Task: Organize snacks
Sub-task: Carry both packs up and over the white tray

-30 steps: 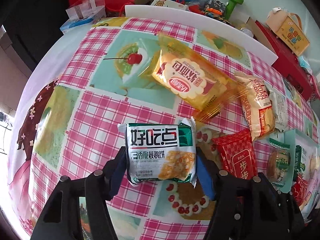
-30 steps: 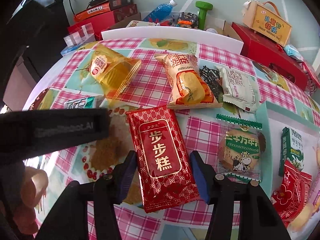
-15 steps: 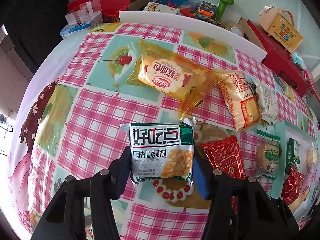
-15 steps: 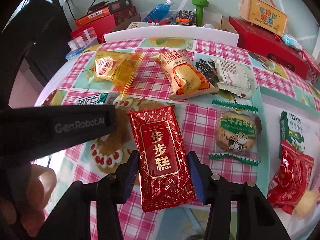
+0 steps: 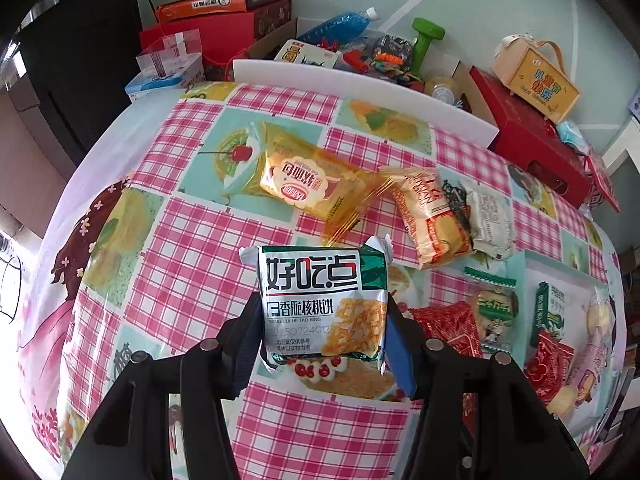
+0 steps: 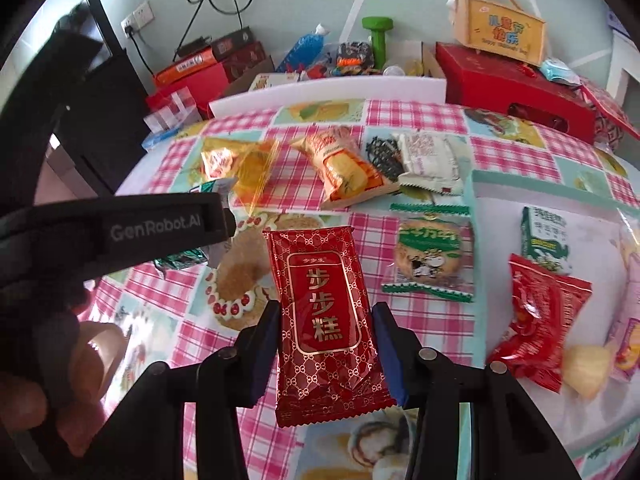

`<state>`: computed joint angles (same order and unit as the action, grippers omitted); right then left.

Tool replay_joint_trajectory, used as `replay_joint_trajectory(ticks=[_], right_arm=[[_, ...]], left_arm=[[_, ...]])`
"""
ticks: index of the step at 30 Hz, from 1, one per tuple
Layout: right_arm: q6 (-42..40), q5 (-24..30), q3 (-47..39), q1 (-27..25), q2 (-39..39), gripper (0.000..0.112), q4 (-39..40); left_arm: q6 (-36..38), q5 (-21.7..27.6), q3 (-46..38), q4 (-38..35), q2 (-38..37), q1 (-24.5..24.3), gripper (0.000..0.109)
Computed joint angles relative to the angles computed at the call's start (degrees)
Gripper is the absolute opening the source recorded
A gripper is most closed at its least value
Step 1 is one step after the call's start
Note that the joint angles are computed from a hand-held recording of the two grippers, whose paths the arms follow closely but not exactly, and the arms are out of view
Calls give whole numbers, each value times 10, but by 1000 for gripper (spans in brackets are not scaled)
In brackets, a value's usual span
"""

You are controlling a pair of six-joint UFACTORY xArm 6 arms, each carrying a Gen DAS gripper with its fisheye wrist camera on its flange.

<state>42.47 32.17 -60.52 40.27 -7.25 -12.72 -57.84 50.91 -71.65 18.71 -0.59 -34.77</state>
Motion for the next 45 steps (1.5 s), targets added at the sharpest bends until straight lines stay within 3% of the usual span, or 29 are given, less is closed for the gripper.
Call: replay_joint_trajectory(ticks=[15, 28, 45], right_arm=[[46, -15, 59, -31, -96, 49, -28], [93, -12, 91, -80, -151, 49, -62], [120, 8, 147, -189, -209, 49, -63]], left_arm=[[-18, -1, -43, 43, 6, -33, 57], [19, -1, -107, 38, 58, -67, 57], [91, -36, -207, 6, 166, -91, 57]])
